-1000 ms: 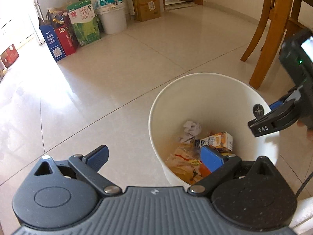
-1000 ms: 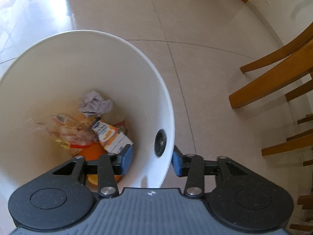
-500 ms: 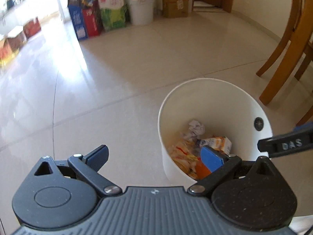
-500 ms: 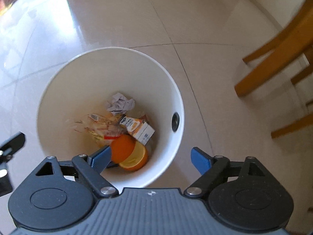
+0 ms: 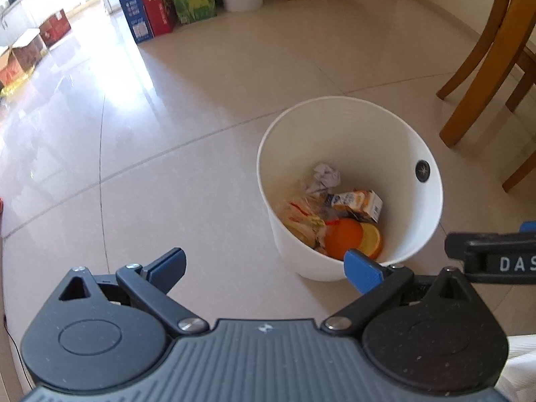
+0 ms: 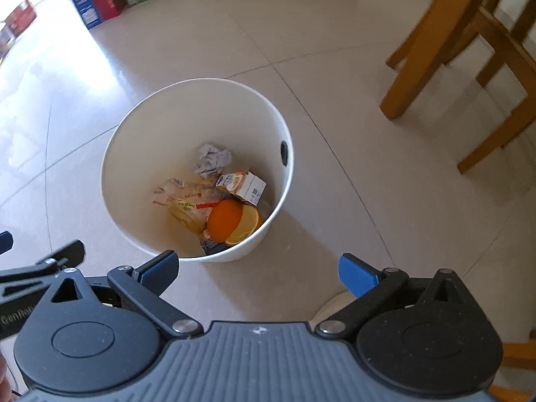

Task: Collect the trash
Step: 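Open the right tool to release the bin onto the floor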

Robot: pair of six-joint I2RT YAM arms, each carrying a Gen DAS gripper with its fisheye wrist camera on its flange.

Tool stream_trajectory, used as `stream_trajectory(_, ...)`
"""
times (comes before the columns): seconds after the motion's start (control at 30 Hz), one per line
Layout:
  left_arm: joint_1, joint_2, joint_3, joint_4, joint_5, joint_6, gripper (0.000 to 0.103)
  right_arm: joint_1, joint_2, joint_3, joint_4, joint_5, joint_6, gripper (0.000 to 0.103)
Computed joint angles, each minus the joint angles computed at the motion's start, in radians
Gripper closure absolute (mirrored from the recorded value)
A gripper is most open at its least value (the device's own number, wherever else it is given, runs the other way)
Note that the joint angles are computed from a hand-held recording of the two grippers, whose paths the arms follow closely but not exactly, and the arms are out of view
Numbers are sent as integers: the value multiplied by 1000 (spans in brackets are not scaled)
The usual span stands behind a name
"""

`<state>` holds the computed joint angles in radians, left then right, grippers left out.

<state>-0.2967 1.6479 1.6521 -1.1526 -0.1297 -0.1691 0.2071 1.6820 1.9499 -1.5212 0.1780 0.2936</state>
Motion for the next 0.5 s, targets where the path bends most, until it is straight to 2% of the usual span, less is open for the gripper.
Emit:
stream_trajectory(0.07, 0, 9, 11, -19, 4, -23, 3, 10, -1, 3, 6, 19, -14, 0)
stream_trajectory(0.17, 9, 13, 14, -27, 0, -48, 3, -4, 0, 9, 5, -11, -34, 0)
stream_trajectory(0.5, 15, 19, 11, -23, 38, -67, 3, -24, 15, 20, -12, -31, -48, 0)
